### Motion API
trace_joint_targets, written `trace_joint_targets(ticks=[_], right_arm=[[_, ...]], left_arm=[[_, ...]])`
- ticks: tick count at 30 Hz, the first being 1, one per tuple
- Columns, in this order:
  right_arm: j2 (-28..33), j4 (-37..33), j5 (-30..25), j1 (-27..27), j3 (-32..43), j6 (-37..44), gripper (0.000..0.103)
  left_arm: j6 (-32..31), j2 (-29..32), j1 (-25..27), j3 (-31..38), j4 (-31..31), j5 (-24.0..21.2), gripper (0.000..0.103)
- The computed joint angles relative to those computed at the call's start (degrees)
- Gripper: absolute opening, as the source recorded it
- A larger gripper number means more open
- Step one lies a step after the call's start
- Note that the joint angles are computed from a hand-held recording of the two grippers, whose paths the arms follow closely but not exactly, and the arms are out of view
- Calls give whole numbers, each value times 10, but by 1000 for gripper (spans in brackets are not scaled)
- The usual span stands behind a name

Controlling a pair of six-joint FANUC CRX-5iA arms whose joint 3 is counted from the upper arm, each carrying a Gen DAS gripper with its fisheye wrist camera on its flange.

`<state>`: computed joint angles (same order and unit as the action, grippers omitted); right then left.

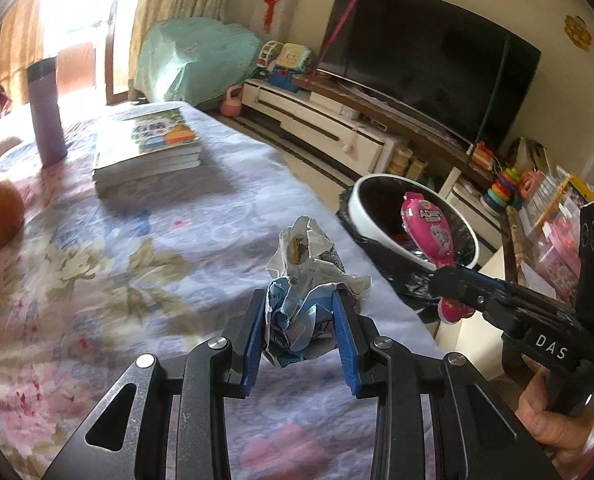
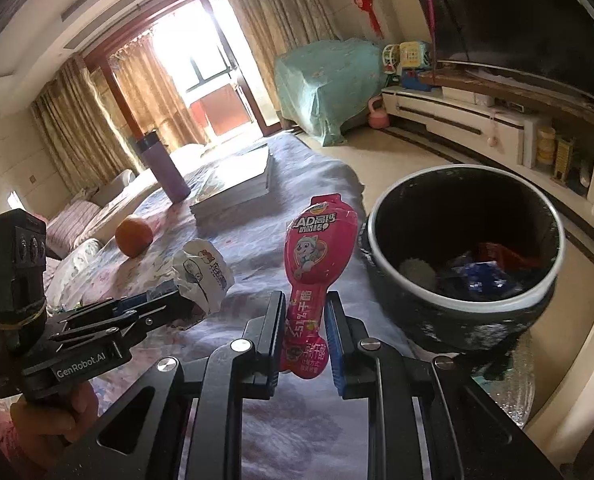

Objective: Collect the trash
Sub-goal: 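Carry the crumpled wrapper and pink lollipop over the trash bin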

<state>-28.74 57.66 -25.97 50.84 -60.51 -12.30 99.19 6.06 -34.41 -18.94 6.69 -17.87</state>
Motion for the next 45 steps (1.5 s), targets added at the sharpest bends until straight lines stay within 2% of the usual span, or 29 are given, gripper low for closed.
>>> trace_joint_targets(ticks=[4,19,45], right_arm=[[-19,-6,-17,5,-7,2,20],[-79,-28,-65,9,-32,4,20],[-120,-52,-108,-1,-43,18,19]], left_arm=[[17,6,-12,20,-29,-11,31],[1,38,-34,61,-31,-23,31],[-105,83,-42,85,61,-3,31]])
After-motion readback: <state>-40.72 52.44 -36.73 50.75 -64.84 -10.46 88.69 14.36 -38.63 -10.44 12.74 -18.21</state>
